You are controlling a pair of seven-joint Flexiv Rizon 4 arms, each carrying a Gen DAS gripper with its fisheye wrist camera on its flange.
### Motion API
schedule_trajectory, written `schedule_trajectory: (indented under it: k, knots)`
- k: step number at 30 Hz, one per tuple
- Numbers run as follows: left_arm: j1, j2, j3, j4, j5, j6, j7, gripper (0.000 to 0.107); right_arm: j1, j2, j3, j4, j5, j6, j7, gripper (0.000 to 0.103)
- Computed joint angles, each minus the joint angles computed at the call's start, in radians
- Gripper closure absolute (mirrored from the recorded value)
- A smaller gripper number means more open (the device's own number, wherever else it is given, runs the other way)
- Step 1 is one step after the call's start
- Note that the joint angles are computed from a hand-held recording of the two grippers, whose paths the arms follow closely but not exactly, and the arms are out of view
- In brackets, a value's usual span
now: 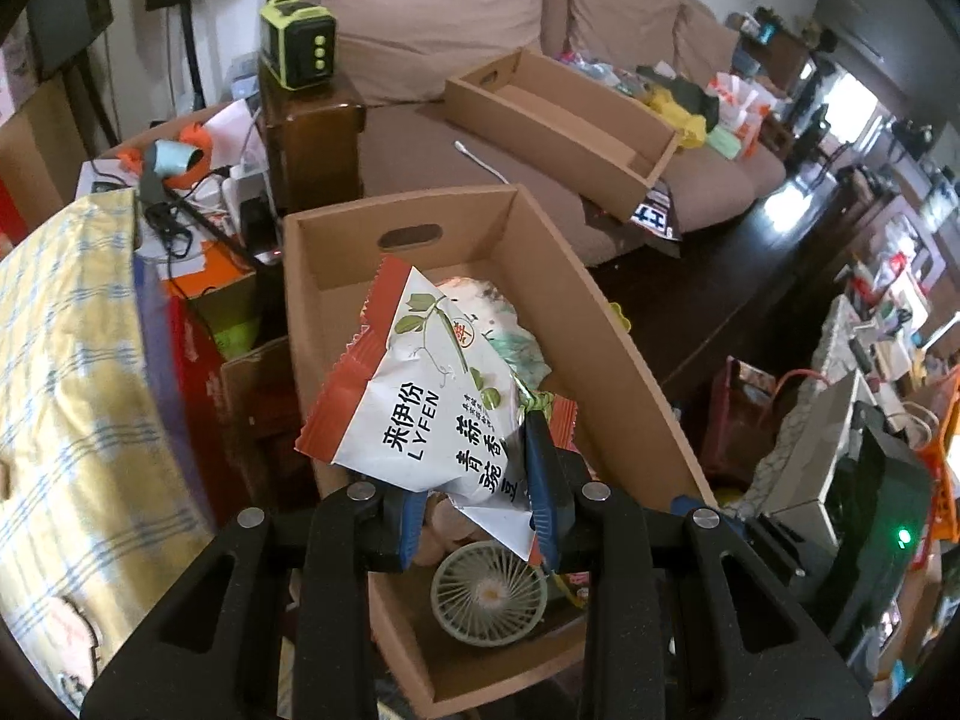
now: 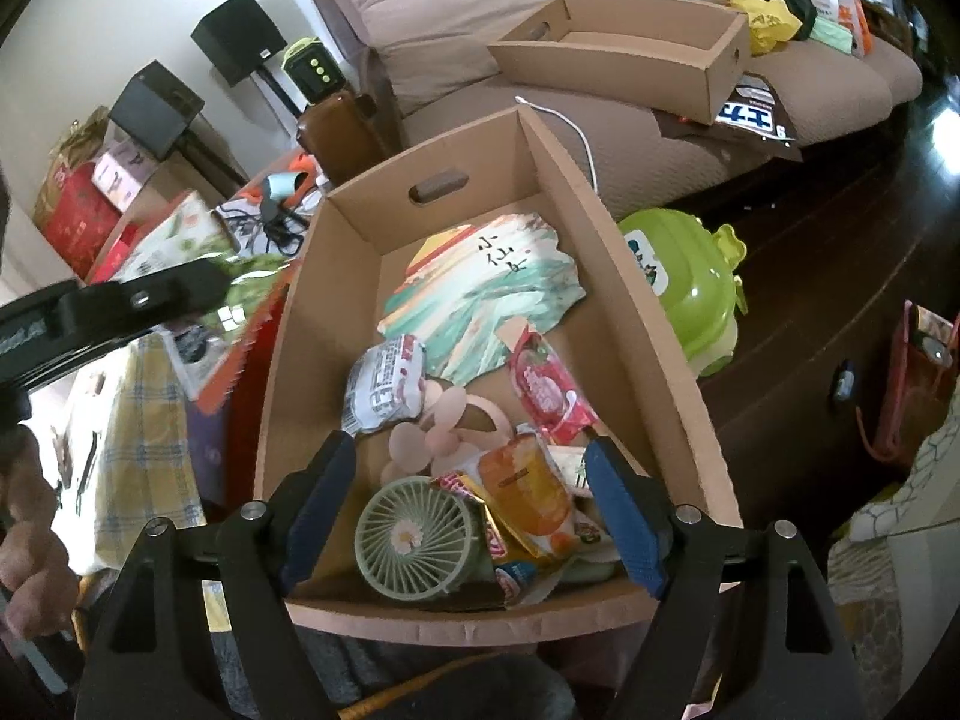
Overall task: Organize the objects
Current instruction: 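Lower the green pea snack bag into the box and open the left gripper, then move the left gripper to the black sheath while the right moves to the wooden tag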
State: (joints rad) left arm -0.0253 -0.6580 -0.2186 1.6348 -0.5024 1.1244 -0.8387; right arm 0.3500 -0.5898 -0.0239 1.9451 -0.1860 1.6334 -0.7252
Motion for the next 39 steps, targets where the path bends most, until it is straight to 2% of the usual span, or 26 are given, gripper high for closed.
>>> schedule_trajectory:
  k: [4, 6, 10, 12, 16, 19, 22, 24, 27, 30, 32, 36, 39]
  knots:
    - [-0.035, -0.025, 0.039, -0.041, 0.038, -0.05, -0.065, 0.079, 0.01, 0.001, -0.009, 0.001, -0.003, -0.003, -0.001, 0.023]
    - [-0.054, -0.026, 0.063, -0.047, 0.067, -0.049, -0.101, 0.074, 0.018, 0.003, -0.018, 0.004, -0.002, 0.001, 0.003, 0.023]
    - [-0.036, -0.005, 0.04, -0.021, 0.068, -0.012, -0.093, 0.053, 0.059, 0.008, -0.07, 0.019, 0.007, 0.019, 0.028, 0.023]
    - [-0.023, 0.013, 0.032, -0.012, 0.058, -0.023, -0.094, 0.051, 0.08, 0.012, -0.098, 0.029, 0.014, 0.035, 0.042, 0.023]
    - [0.023, 0.07, 0.003, 0.026, 0.005, -0.058, -0.048, 0.046, 0.099, 0.016, -0.123, 0.04, 0.024, 0.05, 0.05, 0.023]
    - [0.068, 0.133, -0.024, 0.087, -0.069, -0.047, 0.054, 0.043, 0.103, 0.015, -0.124, 0.038, 0.023, 0.048, 0.048, 0.023]
    - [0.094, 0.193, -0.012, 0.134, -0.129, -0.035, 0.138, 0.043, 0.107, 0.015, -0.127, 0.037, 0.022, 0.049, 0.045, 0.023]
    - [0.106, 0.225, 0.01, 0.15, -0.163, -0.032, 0.175, 0.043, 0.108, 0.015, -0.127, 0.035, 0.021, 0.048, 0.042, 0.023]
    - [0.135, 0.27, 0.06, 0.156, -0.202, -0.074, 0.184, 0.043, 0.1, 0.014, -0.119, 0.032, 0.018, 0.045, 0.037, 0.023]
    - [0.187, 0.314, 0.104, 0.165, -0.292, -0.139, 0.188, 0.042, 0.106, 0.012, -0.127, 0.031, 0.021, 0.048, 0.039, 0.023]
    - [0.218, 0.342, 0.139, 0.187, -0.352, -0.131, 0.205, 0.04, 0.107, 0.01, -0.129, 0.029, 0.02, 0.046, 0.039, 0.023]
    - [0.273, 0.351, 0.221, 0.193, -0.35, -0.12, 0.195, 0.04, 0.089, 0.007, -0.108, 0.024, 0.017, 0.039, 0.033, 0.023]
    - [0.334, 0.351, 0.255, 0.192, -0.359, -0.13, 0.177, 0.04, 0.079, 0.009, -0.095, 0.024, 0.016, 0.034, 0.031, 0.023]
